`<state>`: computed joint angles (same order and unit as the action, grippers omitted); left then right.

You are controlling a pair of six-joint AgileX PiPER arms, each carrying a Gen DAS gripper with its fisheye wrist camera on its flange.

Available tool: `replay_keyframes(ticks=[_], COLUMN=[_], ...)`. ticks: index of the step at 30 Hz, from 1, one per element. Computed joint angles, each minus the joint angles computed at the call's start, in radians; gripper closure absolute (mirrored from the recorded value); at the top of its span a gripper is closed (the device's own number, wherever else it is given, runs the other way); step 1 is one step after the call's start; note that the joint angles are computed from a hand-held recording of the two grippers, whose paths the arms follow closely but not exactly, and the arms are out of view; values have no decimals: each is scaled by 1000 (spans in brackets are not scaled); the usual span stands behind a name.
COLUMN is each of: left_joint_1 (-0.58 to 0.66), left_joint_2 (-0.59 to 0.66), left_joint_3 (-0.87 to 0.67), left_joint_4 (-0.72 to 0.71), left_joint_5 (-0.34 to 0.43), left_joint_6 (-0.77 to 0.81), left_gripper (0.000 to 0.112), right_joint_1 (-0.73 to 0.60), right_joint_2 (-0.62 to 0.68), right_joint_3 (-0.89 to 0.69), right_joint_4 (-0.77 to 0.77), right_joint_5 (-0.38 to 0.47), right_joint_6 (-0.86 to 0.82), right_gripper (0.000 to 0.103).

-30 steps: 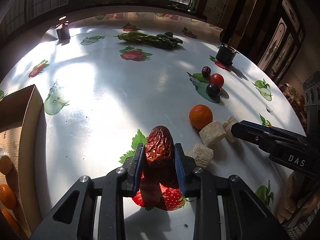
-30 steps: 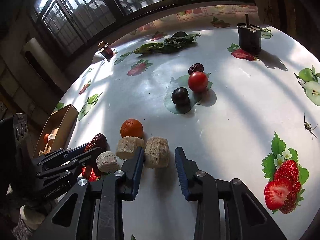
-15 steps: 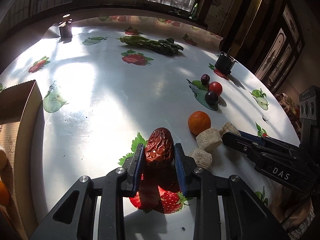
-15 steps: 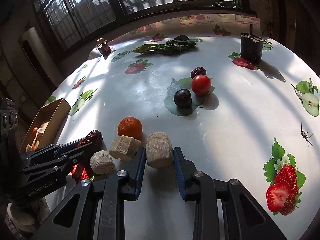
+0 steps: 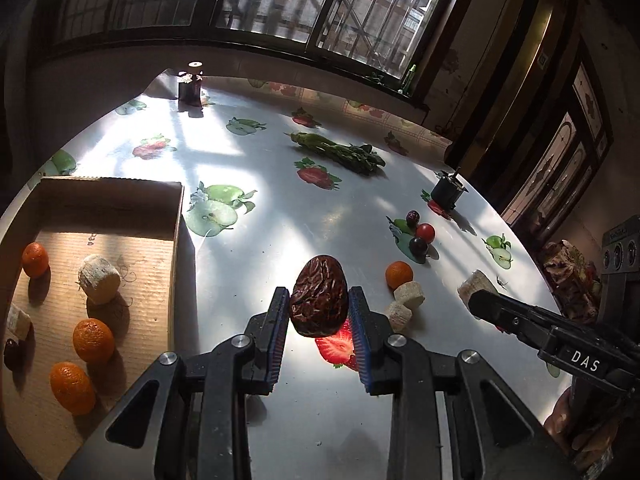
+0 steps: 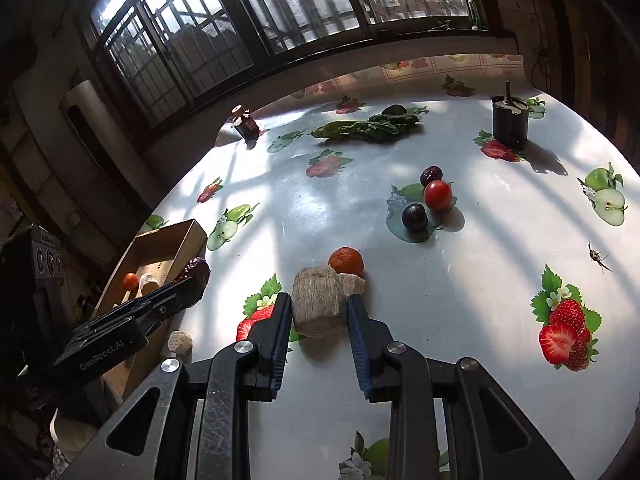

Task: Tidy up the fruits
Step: 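Carry both items into the cardboard box and open both grippers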

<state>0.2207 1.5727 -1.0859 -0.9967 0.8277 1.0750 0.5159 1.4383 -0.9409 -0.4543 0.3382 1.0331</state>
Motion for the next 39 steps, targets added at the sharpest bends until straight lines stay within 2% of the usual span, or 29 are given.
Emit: replay_keyframes(ticks=[3, 8, 13, 15, 19, 26, 33, 39], left_joint_1=[132, 328, 412, 433, 422, 375, 326, 336], left_joint_2=[-34, -14, 83, 128, 175, 242, 272, 277], left_joint_3=[-8, -29, -86, -112, -138, -212, -259, -267], left_joint_4=[28, 83, 199, 227, 279, 364, 453, 445], left_joint_5=[36, 15, -33, -21, -28, -18, -34, -27], left_joint_6=[6, 31, -16, -37, -75, -180, -287, -297], left_gripper=[84, 83, 83, 83, 83, 83, 83, 83], right_joint_1=[103, 222, 302, 317, 337, 344, 304, 306], right_joint_2=[36, 212, 435, 525, 655, 812, 902, 949], right_joint_3=[-95, -321, -580, -686, -839, -1057, -1236, -1321], right_joint_4=[-10, 136, 267, 329, 404, 421, 448, 442], right_joint_5=[43, 76, 150, 204, 308, 476, 580, 613], right_joint_6=[6, -157, -325, -394, -469, -516, -521, -529], right_gripper=[73, 72, 72, 72, 72, 72, 72, 72])
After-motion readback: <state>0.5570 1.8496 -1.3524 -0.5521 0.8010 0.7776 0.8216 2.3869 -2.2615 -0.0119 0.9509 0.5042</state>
